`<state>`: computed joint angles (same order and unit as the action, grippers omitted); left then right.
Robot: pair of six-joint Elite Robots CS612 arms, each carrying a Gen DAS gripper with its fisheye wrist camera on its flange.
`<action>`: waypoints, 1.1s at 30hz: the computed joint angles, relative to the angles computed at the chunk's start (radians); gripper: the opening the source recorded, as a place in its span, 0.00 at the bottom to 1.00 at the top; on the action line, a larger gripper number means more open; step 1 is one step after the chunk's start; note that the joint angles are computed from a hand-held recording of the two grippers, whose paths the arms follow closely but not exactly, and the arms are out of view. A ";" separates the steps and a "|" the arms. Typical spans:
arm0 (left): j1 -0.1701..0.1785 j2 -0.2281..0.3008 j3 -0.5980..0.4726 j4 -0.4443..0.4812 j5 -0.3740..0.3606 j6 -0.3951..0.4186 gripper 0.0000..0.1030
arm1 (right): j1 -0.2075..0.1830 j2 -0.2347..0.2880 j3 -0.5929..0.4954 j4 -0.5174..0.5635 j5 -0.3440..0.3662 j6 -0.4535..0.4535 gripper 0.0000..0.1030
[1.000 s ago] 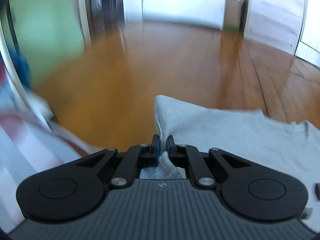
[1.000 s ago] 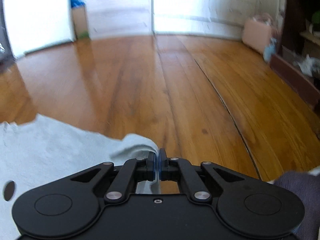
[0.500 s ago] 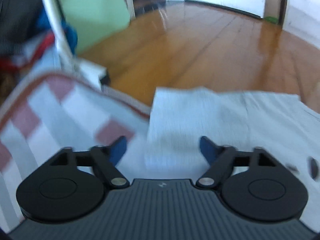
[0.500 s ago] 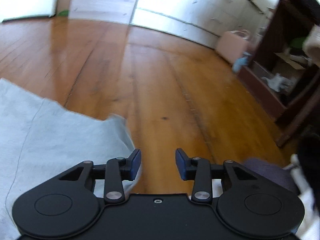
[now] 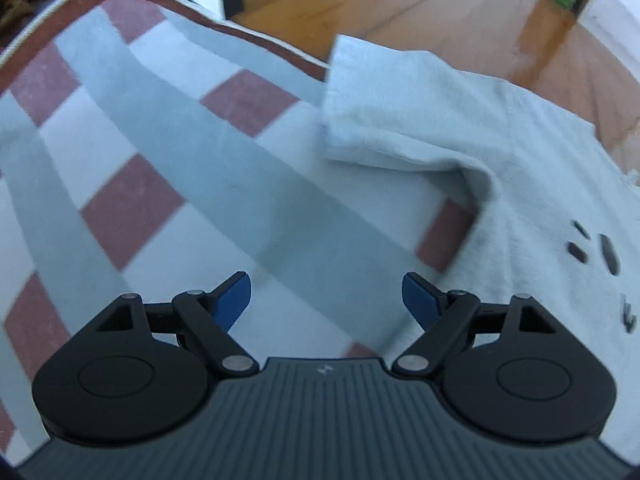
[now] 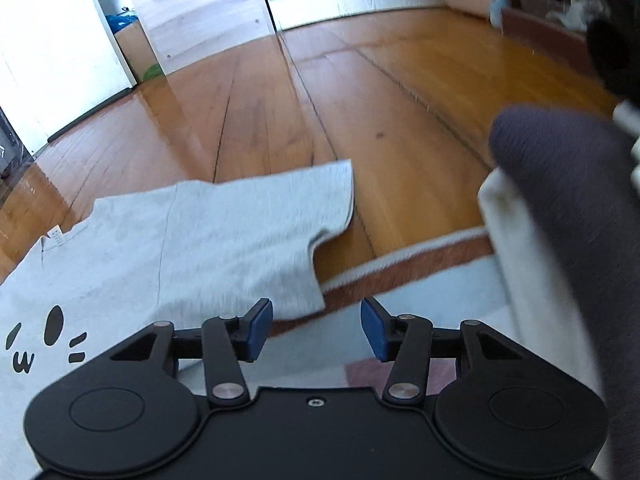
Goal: Fold clothes
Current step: 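Open both grippers and release the sweatshirt onto the rug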
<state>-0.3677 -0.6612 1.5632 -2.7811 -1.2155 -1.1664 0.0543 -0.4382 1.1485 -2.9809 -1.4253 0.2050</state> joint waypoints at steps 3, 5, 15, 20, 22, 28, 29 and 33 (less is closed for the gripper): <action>-0.004 0.002 0.014 -0.116 -0.024 0.026 0.80 | 0.018 0.029 -0.047 0.010 -0.054 -0.118 0.63; -0.009 0.004 0.009 -0.144 -0.021 0.061 0.81 | 0.034 0.047 -0.091 0.034 -0.088 -0.264 0.63; -0.033 -0.014 0.021 -0.114 0.043 0.044 0.80 | 0.050 -0.010 -0.081 0.102 -0.156 -0.114 0.14; -0.027 -0.041 0.063 -0.086 0.018 -0.041 0.78 | 0.071 -0.035 -0.047 0.186 -0.348 -0.070 0.17; -0.041 -0.059 0.074 -0.050 0.059 -0.002 0.80 | 0.067 -0.067 0.023 0.109 -0.310 -0.079 0.18; -0.058 -0.097 0.140 -0.082 0.019 0.016 0.80 | 0.026 -0.209 0.306 -0.012 0.083 -0.207 0.56; -0.058 -0.103 0.150 -0.088 -0.001 0.010 0.80 | 0.023 -0.223 0.327 0.025 0.117 -0.227 0.56; -0.057 -0.128 0.188 -0.124 -0.063 0.051 0.81 | 0.007 -0.280 0.406 0.165 0.257 -0.314 0.56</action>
<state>-0.4250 -0.7890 1.7507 -2.9050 -1.2785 -1.1157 0.0615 -0.7186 1.5543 -2.8161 -1.1686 -0.1090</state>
